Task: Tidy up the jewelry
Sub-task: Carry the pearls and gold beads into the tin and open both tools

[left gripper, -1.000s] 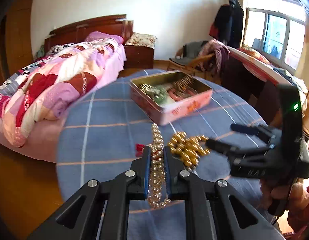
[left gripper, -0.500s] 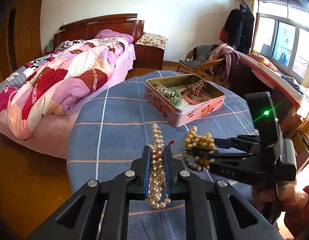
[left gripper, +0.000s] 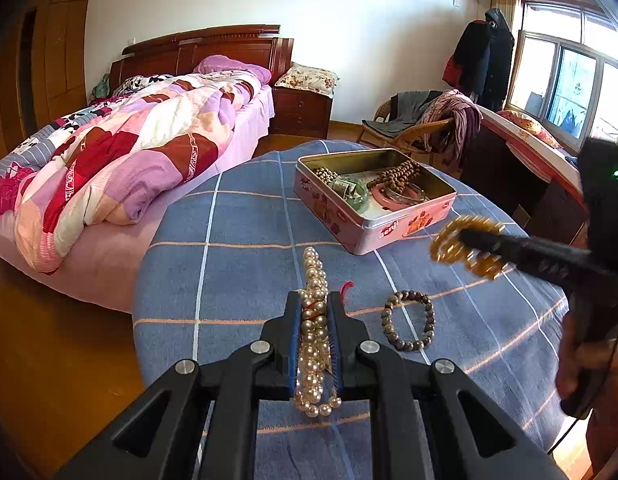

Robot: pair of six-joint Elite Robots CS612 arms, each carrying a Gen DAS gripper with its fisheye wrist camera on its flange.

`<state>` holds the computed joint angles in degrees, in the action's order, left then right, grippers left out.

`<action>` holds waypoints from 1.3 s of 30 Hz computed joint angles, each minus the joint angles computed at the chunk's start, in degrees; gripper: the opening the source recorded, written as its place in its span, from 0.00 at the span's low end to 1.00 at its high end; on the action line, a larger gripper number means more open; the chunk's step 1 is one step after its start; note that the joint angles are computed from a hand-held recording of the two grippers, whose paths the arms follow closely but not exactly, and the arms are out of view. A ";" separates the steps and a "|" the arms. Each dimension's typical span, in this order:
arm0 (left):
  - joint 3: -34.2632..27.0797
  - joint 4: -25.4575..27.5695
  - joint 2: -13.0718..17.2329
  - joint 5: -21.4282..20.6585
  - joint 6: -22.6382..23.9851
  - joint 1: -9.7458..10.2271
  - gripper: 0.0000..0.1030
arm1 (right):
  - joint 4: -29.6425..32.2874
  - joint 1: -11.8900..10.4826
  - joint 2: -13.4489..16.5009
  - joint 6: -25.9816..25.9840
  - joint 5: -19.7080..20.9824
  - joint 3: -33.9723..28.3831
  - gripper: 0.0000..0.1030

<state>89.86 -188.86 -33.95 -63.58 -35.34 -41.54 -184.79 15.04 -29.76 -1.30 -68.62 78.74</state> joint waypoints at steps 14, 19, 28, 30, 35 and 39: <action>-4.64 2.05 1.25 6.01 5.84 0.46 0.11 | -8.71 1.62 1.68 -7.76 -18.28 -3.39 0.14; -10.02 2.77 3.20 6.24 9.82 1.48 0.11 | -9.20 1.65 3.23 -8.78 -19.29 -6.76 0.14; -21.98 6.27 8.62 5.75 16.16 3.03 0.11 | -7.85 1.65 7.36 -8.47 -20.66 -15.35 0.14; -24.97 7.87 10.09 4.72 16.40 3.56 0.11 | -6.86 1.51 8.24 -7.47 -20.29 -17.06 0.14; -32.26 13.01 13.85 3.90 17.36 4.29 0.11 | -3.08 1.27 10.52 -5.02 -19.00 -21.27 0.14; -37.74 18.43 16.71 2.92 16.66 4.89 0.12 | 2.53 1.01 12.44 -2.37 -16.27 -24.58 0.14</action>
